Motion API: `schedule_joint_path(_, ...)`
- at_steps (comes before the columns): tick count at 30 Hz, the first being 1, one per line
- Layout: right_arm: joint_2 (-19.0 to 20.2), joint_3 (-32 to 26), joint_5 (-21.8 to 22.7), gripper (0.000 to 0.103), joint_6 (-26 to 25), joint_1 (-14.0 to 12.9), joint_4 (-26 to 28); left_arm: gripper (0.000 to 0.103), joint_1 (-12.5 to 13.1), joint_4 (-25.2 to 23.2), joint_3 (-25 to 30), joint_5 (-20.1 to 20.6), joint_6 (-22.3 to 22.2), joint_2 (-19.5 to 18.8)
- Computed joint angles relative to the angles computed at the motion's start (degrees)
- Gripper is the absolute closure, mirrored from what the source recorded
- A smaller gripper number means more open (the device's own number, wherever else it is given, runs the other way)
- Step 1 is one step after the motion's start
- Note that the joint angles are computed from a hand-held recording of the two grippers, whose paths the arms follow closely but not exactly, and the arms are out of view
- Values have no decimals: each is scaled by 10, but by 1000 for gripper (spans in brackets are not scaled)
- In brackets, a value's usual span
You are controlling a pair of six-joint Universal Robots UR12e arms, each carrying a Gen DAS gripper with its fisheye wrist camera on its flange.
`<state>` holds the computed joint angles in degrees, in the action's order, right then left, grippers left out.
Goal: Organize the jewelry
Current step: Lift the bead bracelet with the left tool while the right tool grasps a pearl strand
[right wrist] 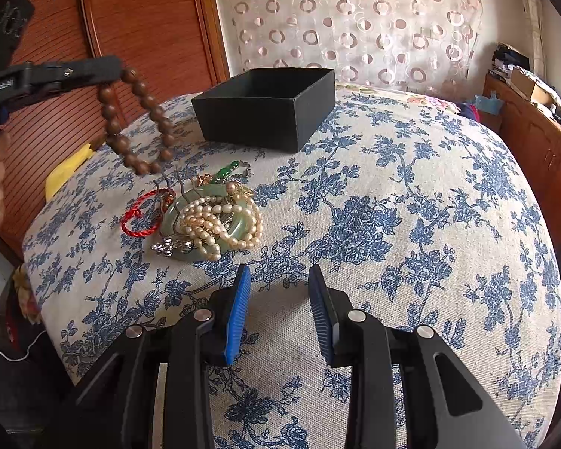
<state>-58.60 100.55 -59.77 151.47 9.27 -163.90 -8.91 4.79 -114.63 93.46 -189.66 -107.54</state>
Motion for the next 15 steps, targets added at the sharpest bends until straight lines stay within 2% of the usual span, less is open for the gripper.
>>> schedule_joint_path(5,-2,0,-9,68,-8,3,-2,91,0,10,-9,1,-3,6)
schedule_joint_path(13,-6,-9,28,69,-26,13,15,91,6,15,-19,-8,-15,4)
schedule_joint_path(15,-5,-15,27,76,-36,18,24,91,6,15,-20,-8,-17,4)
